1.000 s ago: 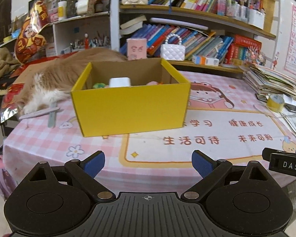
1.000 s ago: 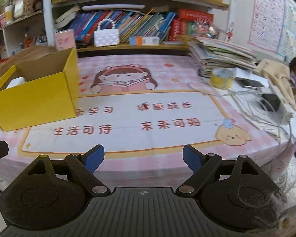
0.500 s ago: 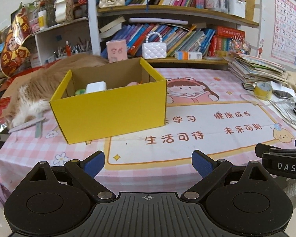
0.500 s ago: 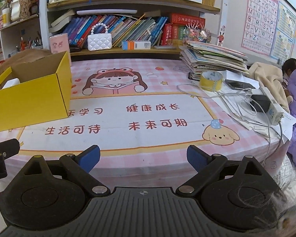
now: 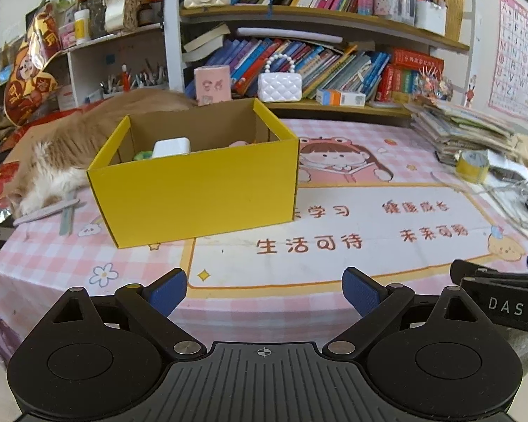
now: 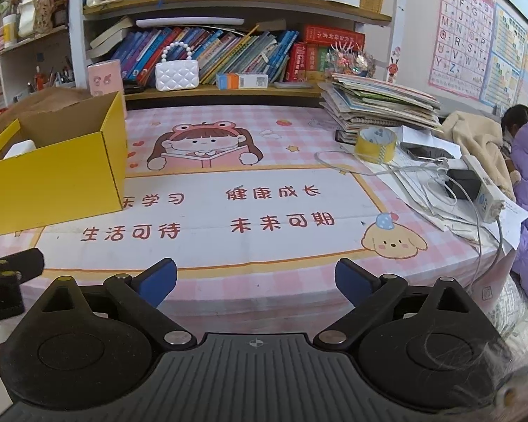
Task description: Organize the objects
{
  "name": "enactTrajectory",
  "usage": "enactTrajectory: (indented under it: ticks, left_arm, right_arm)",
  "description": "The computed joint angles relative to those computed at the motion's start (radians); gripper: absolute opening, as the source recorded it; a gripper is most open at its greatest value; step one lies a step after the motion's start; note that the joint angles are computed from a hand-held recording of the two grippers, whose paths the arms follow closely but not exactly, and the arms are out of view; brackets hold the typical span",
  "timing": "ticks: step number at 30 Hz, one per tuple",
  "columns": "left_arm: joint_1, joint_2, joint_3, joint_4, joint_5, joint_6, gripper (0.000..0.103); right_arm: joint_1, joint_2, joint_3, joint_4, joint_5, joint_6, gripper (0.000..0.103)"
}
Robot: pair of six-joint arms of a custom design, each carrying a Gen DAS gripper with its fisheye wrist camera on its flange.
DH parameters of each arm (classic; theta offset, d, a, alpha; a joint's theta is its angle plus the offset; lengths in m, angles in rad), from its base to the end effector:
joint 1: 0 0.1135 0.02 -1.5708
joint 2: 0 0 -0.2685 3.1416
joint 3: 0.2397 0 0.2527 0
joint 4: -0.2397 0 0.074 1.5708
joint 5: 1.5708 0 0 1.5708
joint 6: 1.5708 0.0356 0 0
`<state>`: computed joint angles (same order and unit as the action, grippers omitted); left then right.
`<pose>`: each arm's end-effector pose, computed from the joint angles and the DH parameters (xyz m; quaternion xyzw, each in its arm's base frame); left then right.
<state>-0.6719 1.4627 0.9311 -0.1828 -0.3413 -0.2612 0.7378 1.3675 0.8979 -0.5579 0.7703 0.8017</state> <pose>0.2534 -0.1863 0.2373 0.1138 0.8920 -0.0461 0.4350 0.2115 0.1588 0.2337 0.1293 0.8891 -0.0868 0.4304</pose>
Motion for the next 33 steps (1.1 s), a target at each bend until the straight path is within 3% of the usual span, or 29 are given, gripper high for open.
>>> enactTrajectory:
  ticks: [16,33]
  left_arm:
    - [-0.013,0.024,0.028,-0.023,-0.036,-0.050,0.098]
    - [-0.011,0.031,0.038,-0.030,-0.063,-0.033,0.099]
  right_arm:
    - [0.000,0.060,0.058,-0.009,-0.002,0.002,0.102]
    - [0.002,0.079,0.072,-0.011,0.003,-0.001,0.102]
